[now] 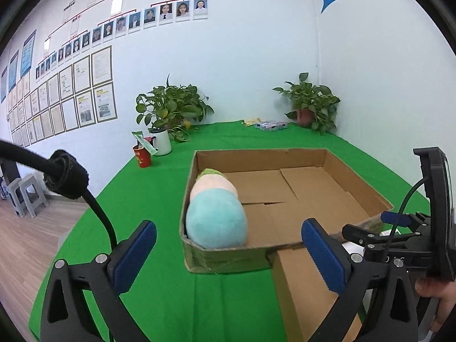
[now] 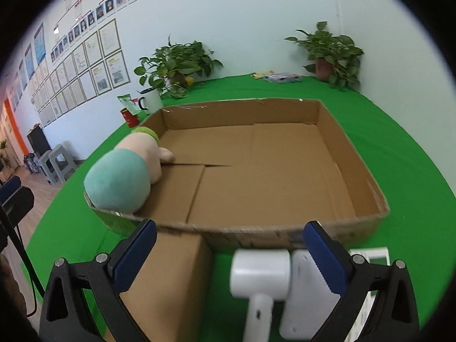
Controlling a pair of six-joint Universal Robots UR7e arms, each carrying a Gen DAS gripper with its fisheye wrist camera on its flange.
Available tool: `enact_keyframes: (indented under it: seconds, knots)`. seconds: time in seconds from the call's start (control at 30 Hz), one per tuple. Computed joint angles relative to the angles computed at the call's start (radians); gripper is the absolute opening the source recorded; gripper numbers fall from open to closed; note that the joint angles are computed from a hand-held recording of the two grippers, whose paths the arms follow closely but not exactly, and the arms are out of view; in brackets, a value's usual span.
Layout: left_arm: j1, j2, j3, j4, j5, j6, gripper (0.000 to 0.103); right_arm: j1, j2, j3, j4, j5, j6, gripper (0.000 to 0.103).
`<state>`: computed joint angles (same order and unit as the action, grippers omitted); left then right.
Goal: Organize objects
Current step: 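Lower the plush pig into the box corner and open the left tool, then reach the right tool to the long flat cardboard box and grasp its end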
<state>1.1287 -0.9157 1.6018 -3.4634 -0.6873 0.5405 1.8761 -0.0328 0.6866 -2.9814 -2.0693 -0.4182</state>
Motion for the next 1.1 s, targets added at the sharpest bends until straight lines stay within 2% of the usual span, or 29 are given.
enact_keyframes:
  seconds: [0.17,0.33,0.37,0.4,0.43,0.47,0.5,0.53,0.63,0.67,0.7,0.73,0.77,0.8,0.83,0.93,1.1]
  knots:
    - [-0.029,-0.011,0.063,-0.005,0.025,-0.065,0.103,0.007,-0.044,0.125,-0.116,-0.039,-0.061,0.102]
    - [-0.029,0.007,0.09,-0.019,0.029,-0.093,0.102,0.007,-0.077,0.214,-0.206,-0.044,-0.124,0.102]
    - [-0.027,0.012,0.09,-0.013,0.032,-0.101,0.098,0.005,-0.084,0.232,-0.219,-0.038,-0.131,0.101]
    - [-0.027,0.016,0.09,-0.008,0.037,-0.109,0.094,0.003,-0.092,0.25,-0.231,-0.025,-0.137,0.091]
    - [-0.026,0.015,0.094,0.006,0.037,-0.123,0.076,0.001,-0.096,0.261,-0.246,-0.015,-0.15,0.08]
    - [-0.022,0.007,0.1,0.038,0.023,-0.143,0.045,0.003,-0.094,0.265,-0.26,-0.025,-0.167,0.048]
    - [-0.018,-0.004,0.105,0.09,0.003,-0.175,0.027,0.006,-0.083,0.252,-0.263,-0.048,-0.189,0.021]
    - [-0.012,-0.013,0.108,0.143,-0.016,-0.211,0.006,0.007,-0.076,0.245,-0.259,-0.062,-0.2,0.016]
    - [-0.004,-0.027,0.118,0.188,-0.061,-0.253,0.006,0.002,-0.082,0.261,-0.256,-0.06,-0.191,0.016]
    - [-0.005,-0.027,0.121,0.181,-0.067,-0.25,0.008,0.001,-0.086,0.267,-0.261,-0.059,-0.185,0.027]
    - [-0.009,-0.018,0.12,0.157,-0.051,-0.244,0.012,-0.001,-0.087,0.27,-0.263,-0.058,-0.181,0.043]
    - [-0.01,-0.016,0.119,0.153,-0.041,-0.245,0.032,-0.003,-0.092,0.277,-0.261,-0.054,-0.175,0.078]
    - [-0.009,-0.016,0.12,0.151,-0.048,-0.249,0.064,-0.006,-0.1,0.289,-0.261,-0.044,-0.166,0.093]
    - [-0.007,-0.022,0.123,0.15,-0.061,-0.255,0.079,-0.008,-0.106,0.3,-0.268,-0.032,-0.16,0.093]
    - [-0.003,-0.031,0.131,0.14,-0.088,-0.267,0.088,-0.009,-0.107,0.302,-0.266,-0.038,-0.157,0.093]
    - [0.014,-0.055,0.137,0.198,-0.151,-0.331,0.088,-0.011,-0.103,0.294,-0.259,-0.072,-0.148,0.095]
    - [0.033,-0.069,0.136,0.269,-0.194,-0.371,0.088,-0.024,-0.126,0.329,-0.254,-0.044,-0.111,0.102]
